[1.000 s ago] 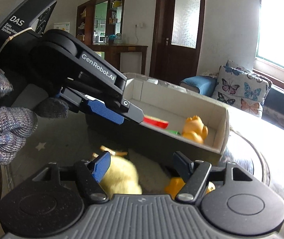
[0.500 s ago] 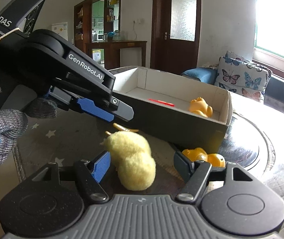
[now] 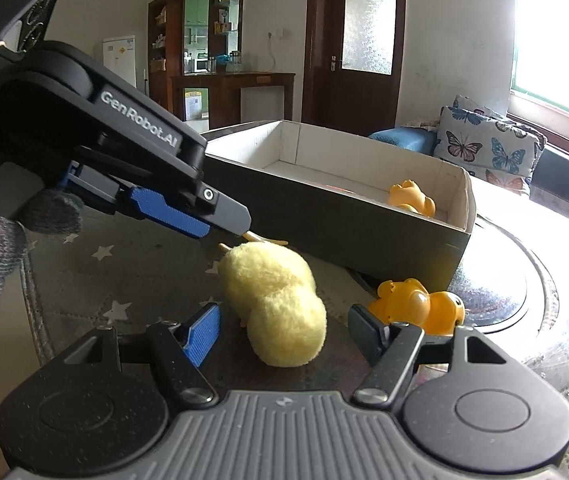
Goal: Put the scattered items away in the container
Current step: 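Lower the left tool onto the yellow fuzzy chick and close it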
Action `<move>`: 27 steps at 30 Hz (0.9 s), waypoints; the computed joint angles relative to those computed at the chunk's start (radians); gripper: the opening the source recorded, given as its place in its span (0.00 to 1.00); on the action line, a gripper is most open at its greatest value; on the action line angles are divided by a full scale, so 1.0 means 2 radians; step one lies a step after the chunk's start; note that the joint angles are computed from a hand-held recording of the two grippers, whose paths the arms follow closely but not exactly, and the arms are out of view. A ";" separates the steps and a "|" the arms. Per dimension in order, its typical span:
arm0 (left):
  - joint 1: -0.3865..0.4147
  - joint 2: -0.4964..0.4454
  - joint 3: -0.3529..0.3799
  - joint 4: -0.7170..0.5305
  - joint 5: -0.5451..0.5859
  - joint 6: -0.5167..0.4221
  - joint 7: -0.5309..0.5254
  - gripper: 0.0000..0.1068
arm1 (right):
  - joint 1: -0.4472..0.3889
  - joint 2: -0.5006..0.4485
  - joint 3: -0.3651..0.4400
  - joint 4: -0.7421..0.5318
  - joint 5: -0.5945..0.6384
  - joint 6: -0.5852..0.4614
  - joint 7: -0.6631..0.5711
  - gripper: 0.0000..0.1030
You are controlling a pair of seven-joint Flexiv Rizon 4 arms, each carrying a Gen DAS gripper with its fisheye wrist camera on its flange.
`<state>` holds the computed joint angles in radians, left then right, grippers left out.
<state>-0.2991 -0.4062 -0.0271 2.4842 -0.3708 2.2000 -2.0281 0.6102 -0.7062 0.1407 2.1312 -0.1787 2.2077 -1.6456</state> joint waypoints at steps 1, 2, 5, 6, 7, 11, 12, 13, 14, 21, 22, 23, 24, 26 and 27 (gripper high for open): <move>0.004 -0.001 -0.002 0.000 0.005 0.002 -0.003 0.33 | 0.000 0.000 0.000 -0.001 0.001 -0.001 0.000 0.70; 0.005 -0.002 -0.003 0.000 0.008 0.002 -0.005 0.33 | 0.000 0.000 0.000 -0.001 0.001 -0.002 0.001 0.70; 0.008 -0.004 -0.006 -0.001 0.015 0.001 -0.009 0.34 | 0.000 -0.001 0.000 -0.003 -0.001 -0.006 0.002 0.70; 0.007 -0.004 -0.005 -0.002 0.014 -0.001 -0.008 0.34 | 0.000 -0.002 0.000 -0.004 -0.001 -0.007 0.003 0.70; 0.005 -0.005 -0.004 -0.004 0.011 -0.004 -0.005 0.34 | 0.000 -0.003 0.000 -0.005 -0.001 -0.009 0.003 0.70; -0.003 -0.010 0.001 -0.008 0.004 -0.006 0.004 0.34 | 0.003 -0.005 -0.001 -0.008 -0.003 -0.012 0.002 0.69; 0.000 -0.012 -0.001 -0.008 0.008 -0.004 0.002 0.34 | 0.003 -0.005 -0.001 -0.008 -0.003 -0.012 0.002 0.68; 0.003 -0.012 -0.002 -0.009 0.011 -0.004 0.000 0.34 | 0.003 -0.006 -0.001 -0.009 -0.003 -0.012 0.002 0.68; 0.006 -0.012 -0.004 -0.010 0.014 -0.004 -0.001 0.34 | 0.003 -0.006 -0.001 -0.009 -0.004 -0.012 0.002 0.68; 0.051 -0.021 -0.021 -0.020 0.066 -0.001 -0.029 0.34 | 0.000 -0.007 0.002 -0.014 -0.011 -0.018 0.007 0.68; 0.059 -0.022 -0.025 -0.021 0.076 -0.001 -0.035 0.34 | 0.000 -0.008 0.001 -0.014 -0.011 -0.020 0.007 0.67; 0.067 -0.023 -0.028 -0.023 0.085 -0.002 -0.040 0.34 | 0.000 -0.008 0.001 -0.015 -0.012 -0.021 0.007 0.65; 0.076 -0.024 -0.031 -0.025 0.095 -0.004 -0.045 0.34 | 0.000 -0.008 0.001 -0.015 -0.012 -0.023 0.008 0.64; 0.087 -0.027 -0.036 -0.029 0.109 -0.009 -0.054 0.34 | 0.000 -0.008 0.001 -0.017 -0.013 -0.026 0.009 0.63; 0.092 -0.028 -0.038 -0.031 0.115 -0.012 -0.058 0.34 | -0.001 -0.009 0.001 -0.018 -0.014 -0.028 0.010 0.63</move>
<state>-0.1145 -0.4630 -0.1038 2.4221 -0.1411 2.1770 -2.1438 0.6092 -0.7235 0.1427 2.0955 -0.2065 2.1526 -1.6252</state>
